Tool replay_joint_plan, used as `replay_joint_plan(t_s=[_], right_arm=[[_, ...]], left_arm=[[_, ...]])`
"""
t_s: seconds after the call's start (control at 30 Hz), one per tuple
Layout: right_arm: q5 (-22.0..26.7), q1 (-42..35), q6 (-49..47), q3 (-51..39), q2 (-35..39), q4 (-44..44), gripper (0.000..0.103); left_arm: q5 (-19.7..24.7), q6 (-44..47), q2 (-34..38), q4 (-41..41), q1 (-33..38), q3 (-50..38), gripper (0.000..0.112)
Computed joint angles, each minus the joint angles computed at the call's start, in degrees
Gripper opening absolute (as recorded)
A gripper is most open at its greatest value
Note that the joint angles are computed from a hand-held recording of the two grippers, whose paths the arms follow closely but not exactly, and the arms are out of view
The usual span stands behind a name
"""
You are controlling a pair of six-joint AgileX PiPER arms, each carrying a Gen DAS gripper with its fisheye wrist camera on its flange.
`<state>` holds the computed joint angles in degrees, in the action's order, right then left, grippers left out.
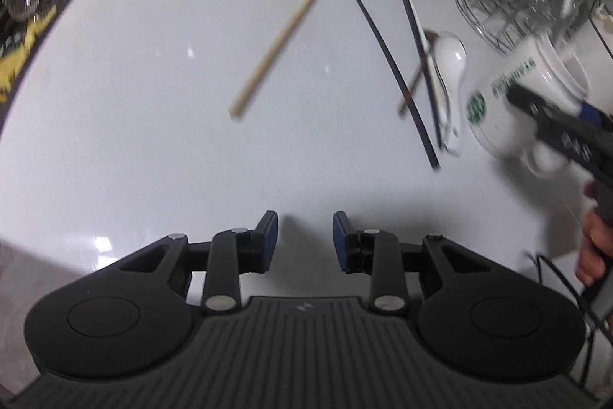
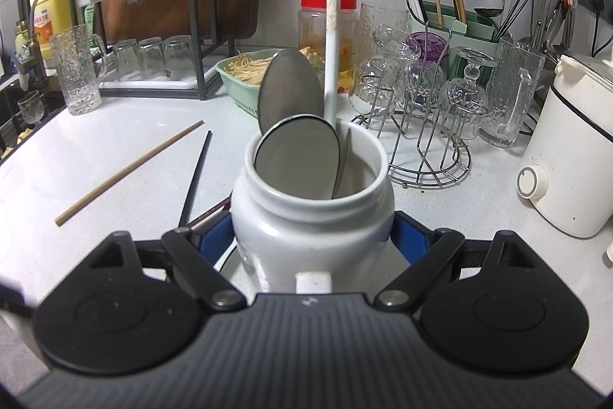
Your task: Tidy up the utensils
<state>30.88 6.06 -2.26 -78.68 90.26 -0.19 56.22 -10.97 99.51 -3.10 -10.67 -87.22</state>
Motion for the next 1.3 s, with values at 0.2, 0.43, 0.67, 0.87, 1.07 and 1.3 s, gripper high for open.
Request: replay_joint_plan(t_s=[0.2,0.43,0.67,0.87,1.07,1.3], right_arm=[[-0.08,0.08,0.50,0.06,-0.01,-0.33,0.090],[0.02,0.45,2.02,-0.14,0.14,-1.74,0.090],[0.43,0.90,3.95,-0.44,0.27,-3.42,0.090],[0.93,0.88,3.61,-0.73,0.38,-3.33,0.090],[0.72,0.40,1.80,-0.52,0.31,-1.80,0.090],[0.69,0.32,1.24,-0.53,0.31,-1.41,0.090]], left_arm=[[-2.97,2.52,8.86,5.64,1.62,-10.82,0.036],[-5.78,3.47,14.65,10.40,0.84,-14.08,0.036],[-6.88,3.83,14.06,8.39,1.85,-12.90,0.010],[-5.72,3.58,10.22,7.90,0.45,-8.92,0.007],[-3.73,0.92,3.09,5.59,-1.61,-2.28,0.007],[-0.85,-1.17,-4.02,-1.18,-4.85,5.05,0.007]])
